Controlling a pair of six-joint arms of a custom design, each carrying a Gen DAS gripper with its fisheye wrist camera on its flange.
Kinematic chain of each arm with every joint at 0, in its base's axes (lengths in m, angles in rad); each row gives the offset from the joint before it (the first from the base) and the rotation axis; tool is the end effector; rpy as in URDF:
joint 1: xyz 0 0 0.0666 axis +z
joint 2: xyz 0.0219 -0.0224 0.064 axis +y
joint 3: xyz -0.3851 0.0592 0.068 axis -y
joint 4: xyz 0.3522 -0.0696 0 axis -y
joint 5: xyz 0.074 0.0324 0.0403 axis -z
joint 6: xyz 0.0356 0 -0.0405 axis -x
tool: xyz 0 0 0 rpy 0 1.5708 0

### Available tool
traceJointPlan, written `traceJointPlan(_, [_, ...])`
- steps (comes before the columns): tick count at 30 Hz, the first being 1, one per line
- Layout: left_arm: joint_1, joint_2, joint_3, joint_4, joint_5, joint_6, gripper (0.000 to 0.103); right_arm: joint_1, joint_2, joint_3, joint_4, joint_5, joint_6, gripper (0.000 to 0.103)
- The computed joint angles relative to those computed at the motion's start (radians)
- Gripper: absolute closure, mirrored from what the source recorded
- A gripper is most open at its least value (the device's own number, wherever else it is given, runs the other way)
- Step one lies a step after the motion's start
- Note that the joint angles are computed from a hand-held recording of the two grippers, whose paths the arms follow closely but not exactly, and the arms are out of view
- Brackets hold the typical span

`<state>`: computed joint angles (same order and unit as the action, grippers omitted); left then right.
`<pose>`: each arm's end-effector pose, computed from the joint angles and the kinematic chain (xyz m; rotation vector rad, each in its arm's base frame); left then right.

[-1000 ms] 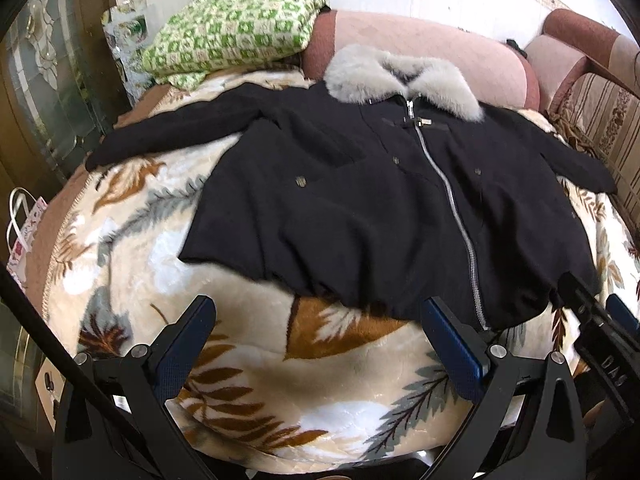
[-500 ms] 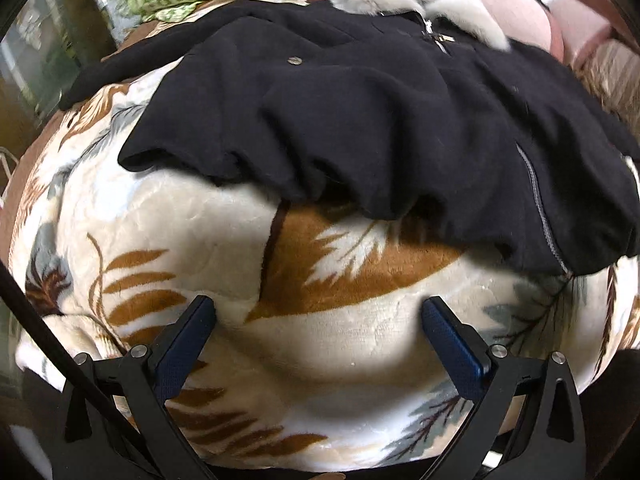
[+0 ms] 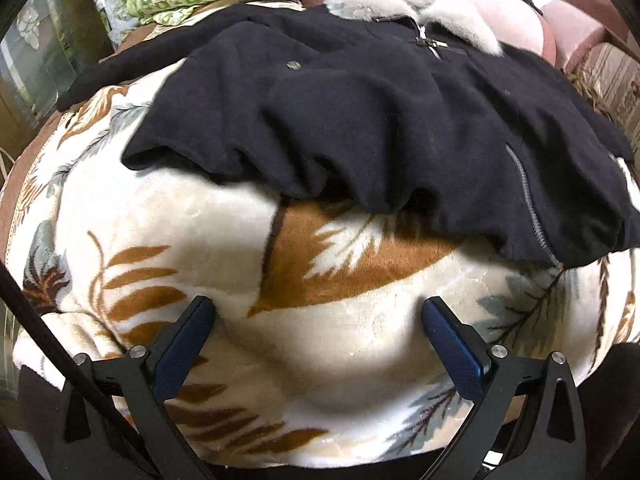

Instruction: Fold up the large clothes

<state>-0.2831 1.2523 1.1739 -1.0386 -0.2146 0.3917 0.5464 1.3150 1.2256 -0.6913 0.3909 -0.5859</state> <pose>0.3520 -0.0949 0.3922 -0.2091 2.6362 0.0667 0.3634 0.2047 0.4135 0.2327 2.2707 0.1287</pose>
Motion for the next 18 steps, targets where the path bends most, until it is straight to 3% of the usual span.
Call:
traceJointPlan(8, [-0.027,-0.088,0.026,0.039,-0.155,0.000,0.000,-0.003,-0.016,-0.014,0.017,0.000,-0.009,0.001])
traceJointPlan(18, [-0.061,-0.128,0.027,0.079,-0.170,-0.060,0.000,0.044,-0.029,-0.029,0.067,0.091,0.088,0.001])
